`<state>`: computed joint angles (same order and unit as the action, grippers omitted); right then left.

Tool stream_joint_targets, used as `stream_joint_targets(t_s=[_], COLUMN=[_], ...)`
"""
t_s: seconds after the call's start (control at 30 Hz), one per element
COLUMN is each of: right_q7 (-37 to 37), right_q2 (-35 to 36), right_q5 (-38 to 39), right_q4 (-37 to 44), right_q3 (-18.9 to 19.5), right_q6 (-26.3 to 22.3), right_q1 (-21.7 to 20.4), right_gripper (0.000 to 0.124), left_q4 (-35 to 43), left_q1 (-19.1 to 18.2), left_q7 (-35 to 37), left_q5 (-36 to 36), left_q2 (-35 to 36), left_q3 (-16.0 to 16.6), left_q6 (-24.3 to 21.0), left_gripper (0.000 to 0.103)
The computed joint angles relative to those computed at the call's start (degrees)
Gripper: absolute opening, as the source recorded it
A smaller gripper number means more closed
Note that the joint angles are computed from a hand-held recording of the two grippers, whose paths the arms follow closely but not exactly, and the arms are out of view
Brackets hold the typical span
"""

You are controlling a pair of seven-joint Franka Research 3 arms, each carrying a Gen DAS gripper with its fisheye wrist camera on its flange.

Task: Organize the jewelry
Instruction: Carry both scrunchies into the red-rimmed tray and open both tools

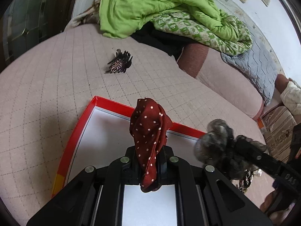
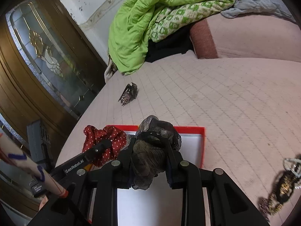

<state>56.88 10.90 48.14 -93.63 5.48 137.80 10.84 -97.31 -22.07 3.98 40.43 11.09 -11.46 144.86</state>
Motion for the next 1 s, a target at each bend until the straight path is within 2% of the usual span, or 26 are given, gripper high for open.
stream_joint_targets(t_s=[0.17,0.53,0.6,0.73,0.8,0.87,1.0], right_q7=[2.8,7.6,7.9,8.8,9.0,9.1,8.9], right_q2=[3.6,7.3,7.5,7.9,7.8,7.7,6.9], right_q5=[-2.8,-9.8,-10.6,-12.1,-12.9,-12.7,-12.5], right_q4=[3.5,5.9,5.8,6.2,6.0,6.1,5.3], right_q3=[0.4,0.7,0.7,0.7,0.6,0.7,0.8], right_q6=[0.0,0.3,0.3,-0.1,0.3,-0.5,-0.1], right_q1=[0.8,1.3,1.3,1.3,1.4,1.1,0.9], right_gripper=[0.029,0.03,0.031,0.036,0.038,0.046,0.049], left_q4=[2.0,2.5,3.0,3.1,3.1,2.9,3.2], left_q1=[0.2,-0.3,-0.4,-0.9,-1.1,-1.0,-1.2], left_q7=[2.9,2.8,3.1,1.8,0.7,0.4,-0.3], left_q5=[-2.0,-2.3,-2.3,-0.8,0.3,0.6,1.9], left_q2=[2.0,2.7,2.9,2.7,2.5,2.4,2.3], left_q3=[0.0,0.9,0.8,1.2,1.3,1.2,1.1], left_q6=[-0.1,-1.1,-1.8,-2.9,-3.4,-3.3,-4.1], left_gripper=[0.01,0.012,0.018,0.041,0.043,0.044,0.049])
